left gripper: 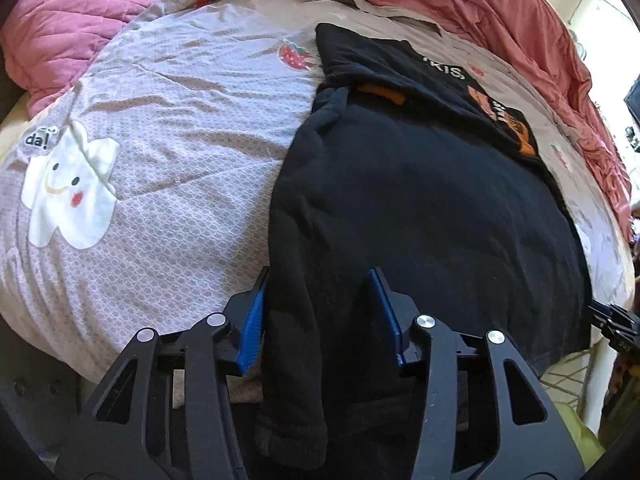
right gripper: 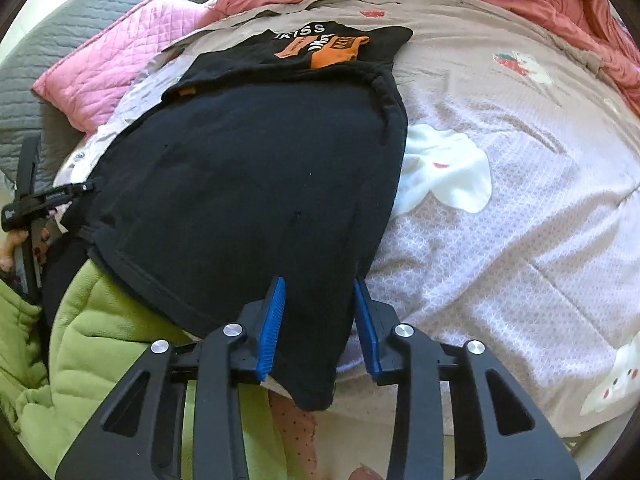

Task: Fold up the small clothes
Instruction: 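Close both grippers on the sweatshirt hem, then lift the hem with both grippers and fold it over toward the collar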

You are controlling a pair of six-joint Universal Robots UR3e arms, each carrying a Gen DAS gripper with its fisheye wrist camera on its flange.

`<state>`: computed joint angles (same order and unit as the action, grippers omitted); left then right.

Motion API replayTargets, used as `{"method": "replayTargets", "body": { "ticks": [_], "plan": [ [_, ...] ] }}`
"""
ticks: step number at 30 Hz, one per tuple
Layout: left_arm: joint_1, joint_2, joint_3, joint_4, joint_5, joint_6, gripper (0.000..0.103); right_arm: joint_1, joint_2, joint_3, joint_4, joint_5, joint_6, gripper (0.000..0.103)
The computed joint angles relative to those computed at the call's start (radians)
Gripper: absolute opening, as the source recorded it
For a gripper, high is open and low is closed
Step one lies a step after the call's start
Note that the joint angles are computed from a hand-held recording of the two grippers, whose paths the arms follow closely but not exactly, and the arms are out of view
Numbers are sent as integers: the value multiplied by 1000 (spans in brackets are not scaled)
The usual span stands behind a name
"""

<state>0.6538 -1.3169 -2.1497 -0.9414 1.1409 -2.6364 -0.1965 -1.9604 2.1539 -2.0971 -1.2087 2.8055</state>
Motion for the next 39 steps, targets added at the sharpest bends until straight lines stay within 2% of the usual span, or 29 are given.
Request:
{"method": "replayTargets", "body": {
  "ticks": [8, 11, 13, 15, 18, 19, 23, 24, 26, 27, 28, 33, 35, 39],
  "plan": [
    [9, -6, 6, -27, -14, -9, 42, -74, -10, 51, -3, 117, -20, 35],
    [8, 2, -2, -18, -15, -17, 41, -110, -16, 53, 24, 191, -38, 26],
    [3, 6, -10, 1, -6, -23, 26, -128, -22, 48, 40, 226, -50, 18],
    [6, 18, -20, 7, -12, -21, 20, -149, -22, 48, 60, 262, -70, 18],
    [10, 23, -22, 2, -21, -18, 19, -140, 0, 43, 62, 233, -67, 21],
    [8, 14, -16, -4, -21, -18, 20, -137, 5, 44, 65, 224, -63, 26],
    [-7, -5, -5, 2, -11, -35, 22, -127, 6, 50, 51, 233, -62, 28],
    [-21, 2, -16, 32, 3, -56, 21, -135, 0, 49, 61, 253, -73, 25],
    [-28, 24, -35, 57, 1, -67, 10, -157, -8, 40, 82, 293, -95, 16],
    [-27, 34, -39, 52, -15, -64, 5, -164, -8, 33, 88, 304, -102, 12],
    [-25, 41, -40, 43, -30, -61, 4, -176, -9, 25, 102, 325, -113, 10],
    [-14, 73, -17, 12, -100, -63, 4, -207, -5, -23, 99, 407, -142, 9],
    [10, 76, 9, -18, -146, -63, 4, -209, 22, -54, 68, 429, -140, 9],
    [39, 13, 97, -32, -213, -112, 4, -180, 157, -137, -84, 436, -58, 9]
  ]
}}
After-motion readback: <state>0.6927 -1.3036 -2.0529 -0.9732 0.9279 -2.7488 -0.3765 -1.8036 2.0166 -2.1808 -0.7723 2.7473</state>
